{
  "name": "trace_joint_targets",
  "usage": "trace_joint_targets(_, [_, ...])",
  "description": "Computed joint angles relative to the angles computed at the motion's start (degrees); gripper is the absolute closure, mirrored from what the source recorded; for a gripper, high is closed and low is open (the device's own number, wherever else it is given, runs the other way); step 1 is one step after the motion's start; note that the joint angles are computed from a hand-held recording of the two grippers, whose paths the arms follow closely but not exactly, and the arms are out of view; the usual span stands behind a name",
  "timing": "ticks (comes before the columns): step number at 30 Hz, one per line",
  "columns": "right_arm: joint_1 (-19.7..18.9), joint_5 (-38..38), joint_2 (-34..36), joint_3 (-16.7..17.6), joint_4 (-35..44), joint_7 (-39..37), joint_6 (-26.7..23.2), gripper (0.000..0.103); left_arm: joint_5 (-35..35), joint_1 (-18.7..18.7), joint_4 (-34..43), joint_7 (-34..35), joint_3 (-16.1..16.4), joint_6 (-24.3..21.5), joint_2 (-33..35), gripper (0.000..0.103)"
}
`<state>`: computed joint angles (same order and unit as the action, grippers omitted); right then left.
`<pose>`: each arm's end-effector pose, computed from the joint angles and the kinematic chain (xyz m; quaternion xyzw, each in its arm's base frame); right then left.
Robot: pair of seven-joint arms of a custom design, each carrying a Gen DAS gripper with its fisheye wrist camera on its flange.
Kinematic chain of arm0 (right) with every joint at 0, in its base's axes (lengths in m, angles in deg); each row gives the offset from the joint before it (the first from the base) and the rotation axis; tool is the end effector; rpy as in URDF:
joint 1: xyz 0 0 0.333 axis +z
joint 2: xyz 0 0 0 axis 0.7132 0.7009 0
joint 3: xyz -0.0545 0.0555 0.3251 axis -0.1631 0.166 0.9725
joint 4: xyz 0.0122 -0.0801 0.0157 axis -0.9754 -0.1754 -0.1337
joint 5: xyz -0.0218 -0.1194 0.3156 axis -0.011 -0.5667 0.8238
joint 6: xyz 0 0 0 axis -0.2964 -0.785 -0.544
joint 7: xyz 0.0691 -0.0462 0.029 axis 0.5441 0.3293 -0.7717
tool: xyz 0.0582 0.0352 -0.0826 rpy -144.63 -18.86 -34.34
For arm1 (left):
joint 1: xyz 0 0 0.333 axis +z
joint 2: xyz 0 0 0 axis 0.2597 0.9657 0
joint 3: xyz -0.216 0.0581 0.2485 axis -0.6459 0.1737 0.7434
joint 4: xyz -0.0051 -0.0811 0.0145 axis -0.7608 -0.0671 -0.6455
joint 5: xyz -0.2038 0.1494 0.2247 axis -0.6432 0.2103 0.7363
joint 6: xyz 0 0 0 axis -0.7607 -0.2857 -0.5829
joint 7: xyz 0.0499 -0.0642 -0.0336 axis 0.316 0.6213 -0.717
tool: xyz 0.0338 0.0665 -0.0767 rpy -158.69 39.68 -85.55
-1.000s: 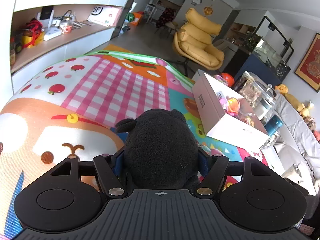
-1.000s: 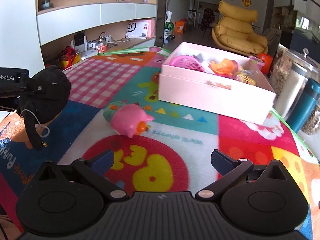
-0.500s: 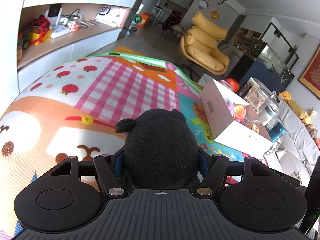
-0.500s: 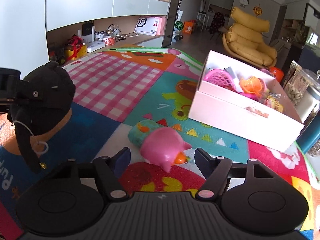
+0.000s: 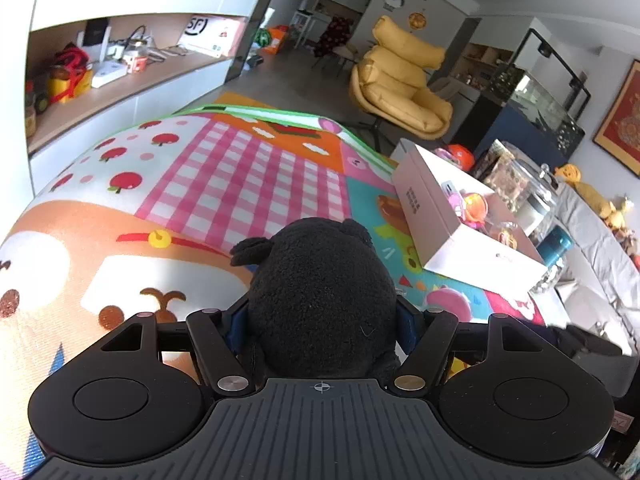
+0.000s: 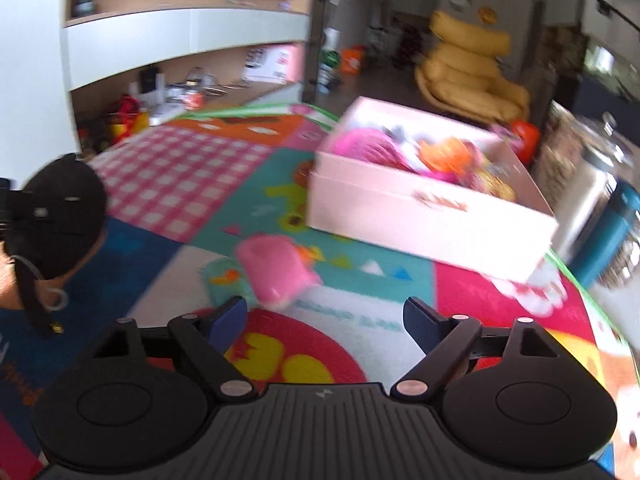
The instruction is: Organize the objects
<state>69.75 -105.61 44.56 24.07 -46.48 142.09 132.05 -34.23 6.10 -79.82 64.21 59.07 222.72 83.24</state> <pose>0.6548 0.2284 0.4395 -0.6663 0.6118 -0.3285 0.2719 0.7109 -0.2227 0.4475 -0.6069 0.6519 -0.4415 0.1088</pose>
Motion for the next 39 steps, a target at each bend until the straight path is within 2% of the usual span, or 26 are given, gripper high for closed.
trace_joint_targets(4, [-2.2, 2.9, 2.6, 3.4, 3.9, -7.3, 0.6, 0.016, 0.6, -0.4, -1.0, 0.1, 0.5, 1.1, -0.6, 0.030])
trace_joint_targets(6, [-3.7, 7.6, 4.6, 6.3, 7.8, -12.8, -2.8, 0.016, 0.6, -0.1, -1.3, 0.3, 0.2, 1.3, -0.7, 0.030])
trace_joint_targets(8, [-4.7, 11.8, 5.2, 8.3, 9.0, -16.2, -3.7, 0.016, 0.6, 0.1, -1.6, 0.5, 0.1, 1.7, -0.9, 0.030])
trace_joint_targets(10, [-6.2, 15.9, 5.1, 11.0, 8.3, -20.0, -2.8, 0.016, 0.5, 0.4, -1.8, 0.9, -0.2, 2.1, -1.0, 0.030])
trace_joint_targets(15, [-8.2, 21.4, 3.0, 15.0, 2.9, -28.3, 2.2, 0.016, -0.5, 1.6, -2.5, 2.2, -1.6, 2.6, -1.1, 0.030])
trace_joint_targets(16, [-7.7, 21.6, 2.4, 14.3, 2.1, -28.9, 3.0, 0.016, -0.7, 1.6, -2.6, 2.1, -1.5, 2.8, -1.1, 0.030])
trace_joint_targets(17, [-6.2, 21.0, 1.9, 12.1, 1.3, -28.4, 3.8, 0.016, -0.8, 1.6, -2.7, 2.0, -1.4, 3.0, -1.2, 0.030])
trace_joint_targets(19, [-1.7, 18.6, 1.7, 5.9, 1.1, -24.9, 4.5, 0.015, -1.1, 1.8, -2.9, 2.0, -1.5, 3.4, -1.2, 0.030])
trace_joint_targets(21, [0.0, 17.6, 2.5, 3.1, 3.0, -22.3, 2.7, 0.014, -1.3, 1.8, -3.0, 2.0, -1.5, 3.8, -1.2, 0.030])
trace_joint_targets(23, [-1.3, 19.7, 4.0, 4.6, 6.3, -21.3, -0.3, 0.014, -1.2, 2.0, -3.0, 2.3, -1.7, 3.5, -1.1, 0.030])
trace_joint_targets(25, [-3.2, 21.9, 5.8, 6.7, 9.2, -21.5, -1.4, 0.014, -1.1, 2.1, -3.0, 2.7, -1.8, 3.2, -1.1, 0.030])
trace_joint_targets(28, [-2.3, 21.5, 9.7, 5.7, 15.1, -21.7, -3.8, 0.015, -0.7, 1.3, -2.7, 2.0, -0.5, 2.5, -1.2, 0.030])
trace_joint_targets(30, [-1.1, 20.0, 11.6, 4.5, 18.6, -22.5, -6.7, 0.028, -0.2, 0.6, -3.0, 1.3, 0.5, 2.3, -1.4, 0.030])
trace_joint_targets(31, [-1.2, 19.7, 11.7, 4.8, 19.0, -23.5, -8.0, 0.046, 0.2, 0.2, -3.0, 0.8, 1.2, 2.0, -1.5, 0.030])
trace_joint_targets(32, [-1.9, 20.0, 11.0, 5.8, 18.1, -24.7, -7.8, 0.054, 0.6, -0.3, -2.9, 0.2, 1.9, 1.7, -1.6, 0.030])
trace_joint_targets(33, [-2.2, 20.0, 9.9, 5.9, 16.4, -24.7, -7.0, 0.054, 1.1, -0.7, -2.8, -0.3, 2.5, 1.4, -1.7, 0.030])
trace_joint_targets(35, [-0.7, 17.5, 6.0, 3.3, 10.1, -21.2, -2.9, 0.055, 1.9, -0.7, -2.2, -0.1, 2.2, 0.3, -1.6, 0.030])
trace_joint_targets(38, [0.7, 12.9, -0.4, -0.9, 0.3, -14.8, 4.5, 0.055, 1.8, 0.7, 1.8, 3.3, -1.7, -2.5, -0.2, 0.030])
trace_joint_targets(39, [2.4, 10.3, -2.2, -4.0, -2.4, -11.2, 6.8, 0.055, 1.8, 0.7, 4.6, 4.9, -3.0, -4.0, 0.8, 0.030])
